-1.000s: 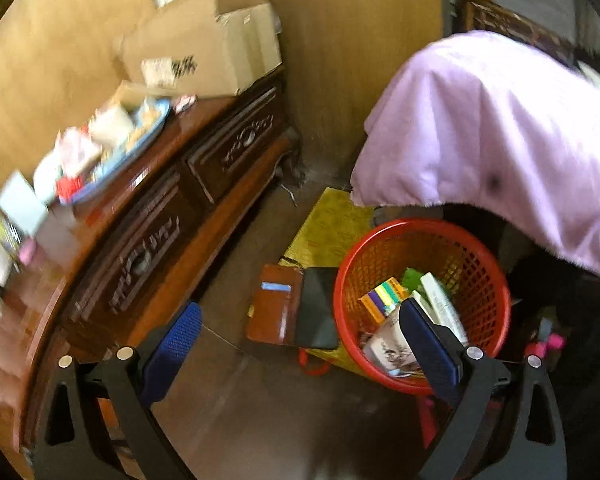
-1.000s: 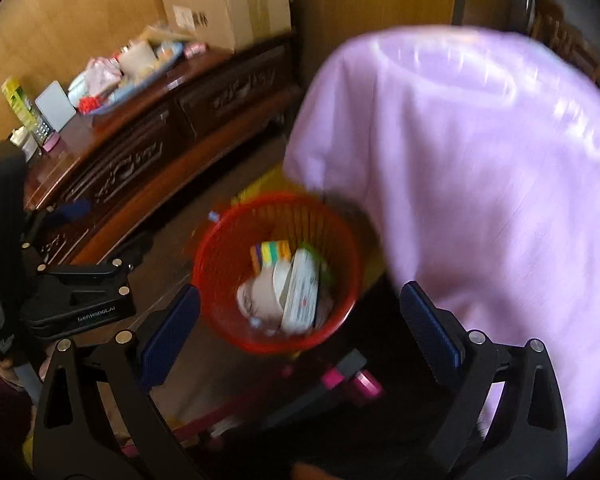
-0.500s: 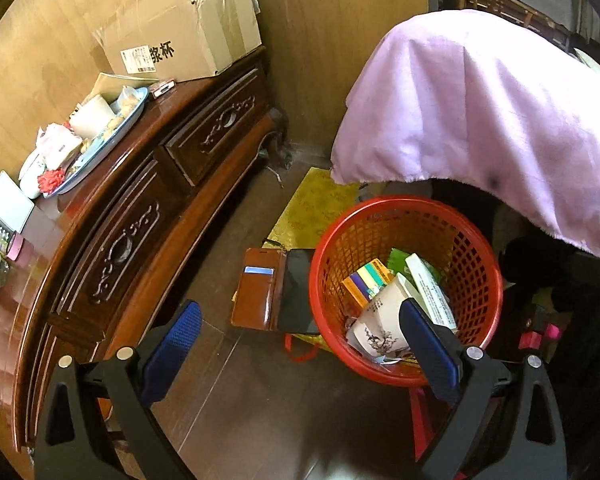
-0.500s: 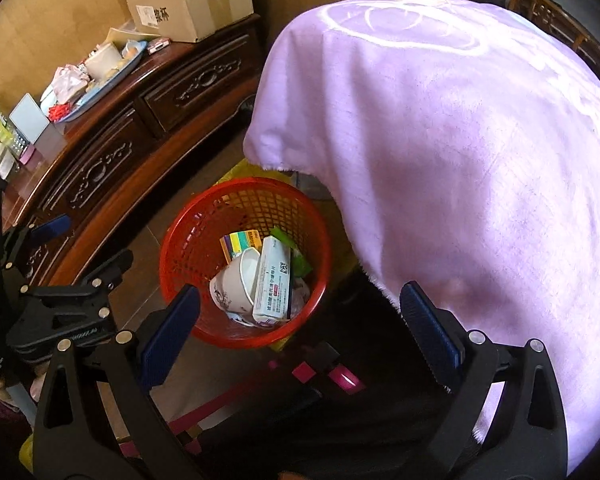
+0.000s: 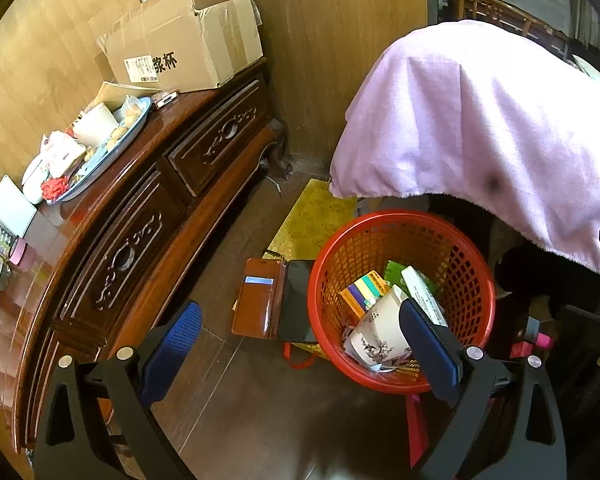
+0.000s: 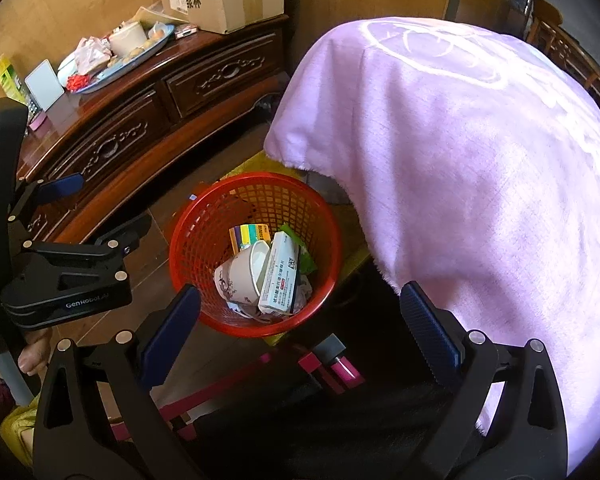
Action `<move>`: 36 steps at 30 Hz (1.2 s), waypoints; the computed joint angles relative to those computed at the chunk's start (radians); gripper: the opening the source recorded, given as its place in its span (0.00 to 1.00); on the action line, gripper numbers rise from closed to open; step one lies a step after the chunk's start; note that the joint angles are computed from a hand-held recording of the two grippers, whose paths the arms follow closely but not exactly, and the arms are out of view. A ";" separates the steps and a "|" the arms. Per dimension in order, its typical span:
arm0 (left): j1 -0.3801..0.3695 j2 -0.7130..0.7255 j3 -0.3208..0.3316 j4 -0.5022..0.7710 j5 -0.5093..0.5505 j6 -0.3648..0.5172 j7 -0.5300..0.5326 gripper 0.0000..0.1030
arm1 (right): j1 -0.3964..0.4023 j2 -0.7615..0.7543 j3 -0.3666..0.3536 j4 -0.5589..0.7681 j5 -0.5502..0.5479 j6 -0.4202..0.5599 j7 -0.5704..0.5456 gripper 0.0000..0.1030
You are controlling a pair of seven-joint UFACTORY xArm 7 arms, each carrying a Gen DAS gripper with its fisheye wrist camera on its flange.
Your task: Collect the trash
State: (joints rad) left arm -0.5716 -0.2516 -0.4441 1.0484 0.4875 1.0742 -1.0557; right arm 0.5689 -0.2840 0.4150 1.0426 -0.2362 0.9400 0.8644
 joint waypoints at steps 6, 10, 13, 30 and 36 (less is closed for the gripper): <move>0.000 -0.004 -0.006 0.004 0.013 -0.005 -0.001 0.94 | -0.001 -0.009 0.003 -0.005 -0.001 0.000 0.008 0.93; -0.004 0.004 -0.011 0.014 0.021 0.004 0.001 0.94 | -0.002 -0.012 0.004 -0.006 -0.006 0.000 0.010 0.93; -0.006 0.009 -0.011 0.021 0.029 0.012 0.000 0.94 | -0.003 -0.017 0.002 -0.011 -0.003 -0.004 0.010 0.93; -0.017 0.016 -0.005 0.024 0.023 0.011 0.002 0.94 | -0.006 -0.020 0.007 -0.010 -0.008 -0.004 0.016 0.93; -0.019 0.017 -0.005 0.025 0.023 0.012 0.001 0.94 | -0.006 -0.021 0.007 -0.009 -0.006 -0.003 0.014 0.93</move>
